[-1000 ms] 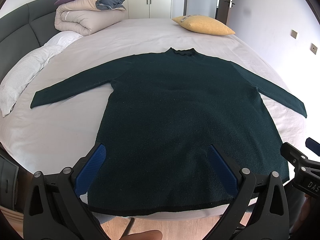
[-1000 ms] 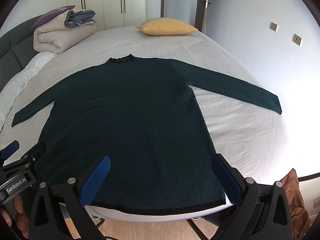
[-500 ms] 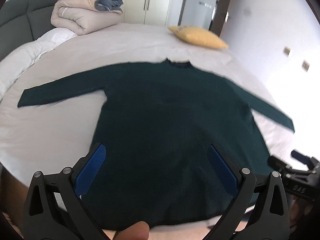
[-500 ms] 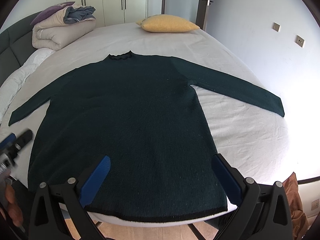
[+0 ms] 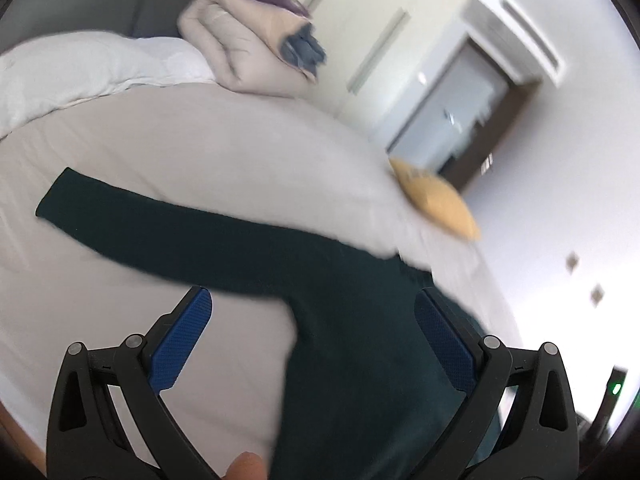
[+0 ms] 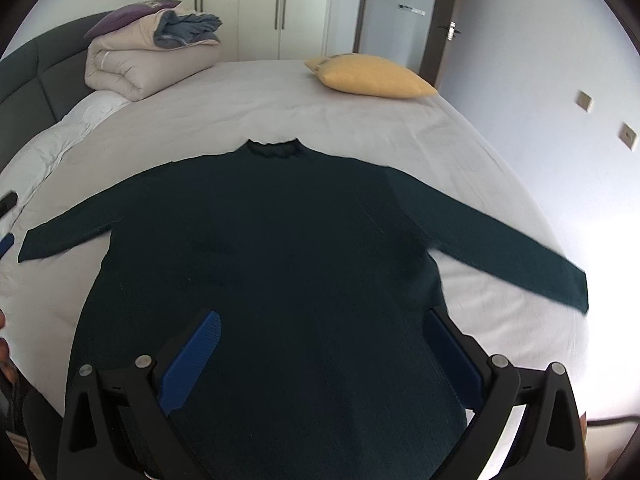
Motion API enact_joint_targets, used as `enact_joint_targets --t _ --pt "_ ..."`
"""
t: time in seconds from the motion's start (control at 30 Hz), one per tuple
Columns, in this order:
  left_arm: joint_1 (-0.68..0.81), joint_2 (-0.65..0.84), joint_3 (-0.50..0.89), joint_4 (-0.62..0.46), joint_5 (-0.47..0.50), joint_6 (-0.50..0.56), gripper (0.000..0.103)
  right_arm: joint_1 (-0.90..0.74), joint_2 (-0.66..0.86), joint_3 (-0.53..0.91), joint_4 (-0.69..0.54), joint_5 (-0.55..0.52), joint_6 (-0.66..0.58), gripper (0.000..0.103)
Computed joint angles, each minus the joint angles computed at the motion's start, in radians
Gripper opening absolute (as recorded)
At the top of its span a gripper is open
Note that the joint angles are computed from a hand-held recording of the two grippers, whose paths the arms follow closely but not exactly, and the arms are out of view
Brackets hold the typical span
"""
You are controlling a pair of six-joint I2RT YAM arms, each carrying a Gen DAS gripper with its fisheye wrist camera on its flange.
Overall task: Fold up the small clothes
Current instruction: 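Grasp the sweater sleeve cuff with the left gripper and lift it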
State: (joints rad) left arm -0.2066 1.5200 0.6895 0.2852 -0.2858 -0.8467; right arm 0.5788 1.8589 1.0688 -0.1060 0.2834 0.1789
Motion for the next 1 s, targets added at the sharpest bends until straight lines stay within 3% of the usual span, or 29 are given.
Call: enact_joint_targets --t 0.1,0.2,0.3,0.47,0.53,0.63,0.73,0.9,1.0 --pt "0.217 0.045 -0.022 0.017 0.267 -0.093 0.103 0.016 0.063 0.078 -0.030 -0.004 -0.006 0.103" --pt "0.405 0.094 -0.180 0.312 0.331 -0.263 0.103 0.028 0.130 0.150 -0.059 -0.011 -0.014 0.103" --pt "0.572 0.237 -0.245 0.549 0.424 -0.407 0.103 0.035 0.190 0.208 -0.083 -0.011 -0.018 0.103" --pt "0.727 0.501 -0.182 0.741 0.559 -0.536 0.102 0.041 0.261 0.290 -0.123 -0.019 -0.004 0.103" --pt "0.756 0.541 -0.142 0.739 0.574 -0.549 0.102 0.048 0.279 0.310 -0.130 -0.020 -0.002 0.103" --pt "0.763 0.669 -0.099 0.851 0.573 -0.560 0.102 0.057 0.299 0.338 -0.143 -0.021 -0.004 0.103" --pt "0.778 0.742 -0.040 0.871 0.582 -0.632 0.100 0.059 0.321 0.365 -0.149 -0.022 -0.009 0.103" --pt "0.830 0.834 0.061 0.884 0.608 -0.706 0.084 0.053 0.337 0.381 -0.149 -0.035 -0.004 0.103" --pt "0.860 0.866 0.077 0.900 0.635 -0.715 0.063 0.048 0.337 0.369 -0.136 -0.048 0.002 0.103"
